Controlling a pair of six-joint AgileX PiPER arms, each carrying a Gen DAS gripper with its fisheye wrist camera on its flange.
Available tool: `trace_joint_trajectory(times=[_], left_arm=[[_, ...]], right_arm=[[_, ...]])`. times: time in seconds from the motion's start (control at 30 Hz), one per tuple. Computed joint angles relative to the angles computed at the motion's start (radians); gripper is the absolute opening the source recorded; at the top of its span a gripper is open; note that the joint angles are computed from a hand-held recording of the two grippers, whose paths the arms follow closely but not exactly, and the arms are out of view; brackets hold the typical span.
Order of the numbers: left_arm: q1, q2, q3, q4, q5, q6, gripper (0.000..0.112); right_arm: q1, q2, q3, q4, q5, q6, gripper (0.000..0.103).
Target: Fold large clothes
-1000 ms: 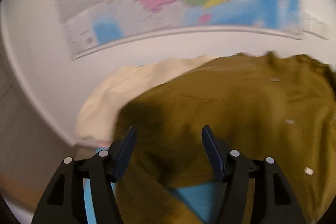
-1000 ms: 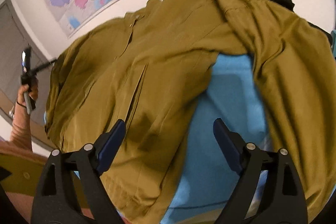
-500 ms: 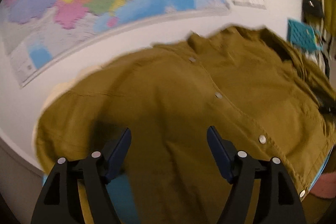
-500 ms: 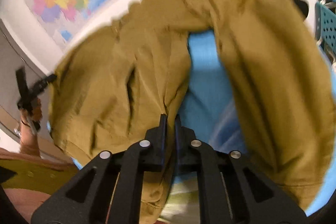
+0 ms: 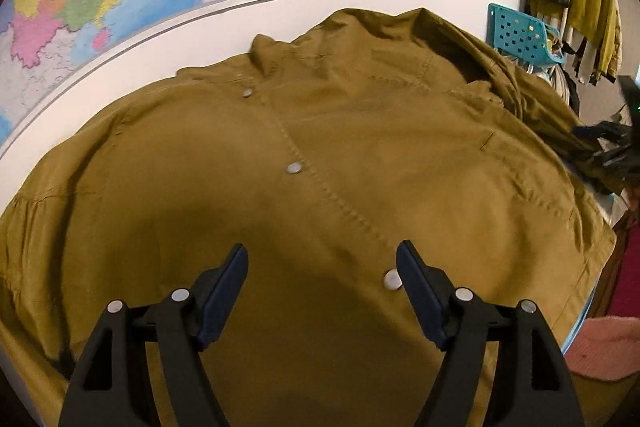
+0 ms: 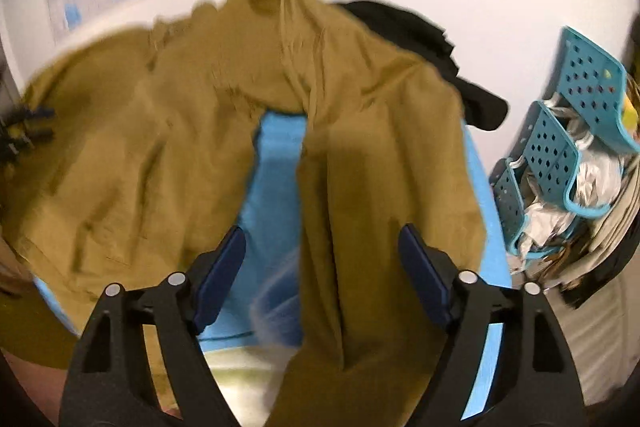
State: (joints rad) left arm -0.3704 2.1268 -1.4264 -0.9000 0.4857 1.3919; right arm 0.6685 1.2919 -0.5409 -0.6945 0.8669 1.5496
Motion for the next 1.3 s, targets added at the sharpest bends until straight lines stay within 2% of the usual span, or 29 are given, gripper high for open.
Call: trace_joint_trajectory(times=[0.07,0.1,0.13,0.17,0.23,0.3,0.37,0.43,0.53,0.63,0.7,0.87,0.97,1.07,1.13,1.2,1.23,1.27,1.3], left_arm=[[-0.013,0.000,-0.003,0.013,0.000,-0.016,0.074],[-0.020,0.003,-0.008,0.018,0.004,-0.021,0.074],[-0.025,0.003,-0.009,0.019,0.006,-0.021,0.074],[-0.029,0.004,-0.012,0.020,0.007,-0.021,0.075],[-0.025,0.003,-0.012,-0.011,0.022,0.016,0.075],[-0.019,0.008,-0.033,-0.018,0.049,0.017,0.075],[-0.007,0.019,-0.072,-0.013,0.092,-0.007,0.075],[0.014,0.034,-0.133,-0.020,0.157,-0.032,0.075],[0.040,0.048,-0.214,-0.033,0.211,-0.066,0.075],[0.086,0.055,-0.284,-0.081,0.283,-0.062,0.075],[0.115,0.054,-0.312,-0.102,0.302,-0.067,0.076],[0.204,0.052,-0.347,-0.163,0.334,-0.057,0.081],[0.240,0.058,-0.344,-0.163,0.328,-0.057,0.083],[0.243,0.089,-0.364,-0.108,0.341,-0.103,0.084],[0.227,0.104,-0.362,-0.079,0.339,-0.116,0.084],[0.196,0.112,-0.346,-0.043,0.312,-0.114,0.085],[0.181,0.113,-0.336,-0.034,0.302,-0.103,0.089],[0.164,0.119,-0.334,-0.022,0.296,-0.101,0.094],[0.145,0.123,-0.329,-0.009,0.288,-0.100,0.094]], right_arm=[[-0.089,0.064,-0.020,0.053,-0.032,-0.136,0.040],[-0.112,0.039,-0.011,0.069,-0.060,-0.159,0.034],[-0.152,0.007,-0.013,0.109,-0.064,-0.223,0.014],[-0.173,-0.047,-0.008,0.136,-0.061,-0.269,0.007],[-0.265,-0.237,0.004,0.246,-0.119,-0.405,0.006],[-0.309,-0.358,-0.047,0.328,-0.113,-0.529,0.006],[-0.382,-0.428,-0.121,0.488,-0.166,-0.729,0.006],[-0.448,-0.426,-0.189,0.669,-0.237,-0.929,0.006],[-0.486,-0.307,-0.309,0.952,-0.358,-1.229,0.006],[-0.472,-0.077,-0.449,1.242,-0.442,-1.529,0.006],[-0.480,0.063,-0.531,1.442,-0.442,-1.729,0.006],[-0.524,0.472,-0.763,1.901,-0.352,-2.183,0.006],[-0.527,0.692,-0.929,1.940,-0.331,-2.163,0.006],[-0.522,0.864,-1.099,1.853,-0.312,-2.018,0.008],[-0.530,0.954,-1.182,1.806,-0.298,-1.929,0.010],[-0.536,0.986,-1.200,1.779,-0.298,-1.877,0.012],[-0.539,0.985,-1.197,1.764,-0.301,-1.863,0.016],[-0.544,0.967,-1.172,1.746,-0.316,-1.847,0.031],[-0.546,0.933,-1.128,1.741,-0.346,-1.847,0.039]])
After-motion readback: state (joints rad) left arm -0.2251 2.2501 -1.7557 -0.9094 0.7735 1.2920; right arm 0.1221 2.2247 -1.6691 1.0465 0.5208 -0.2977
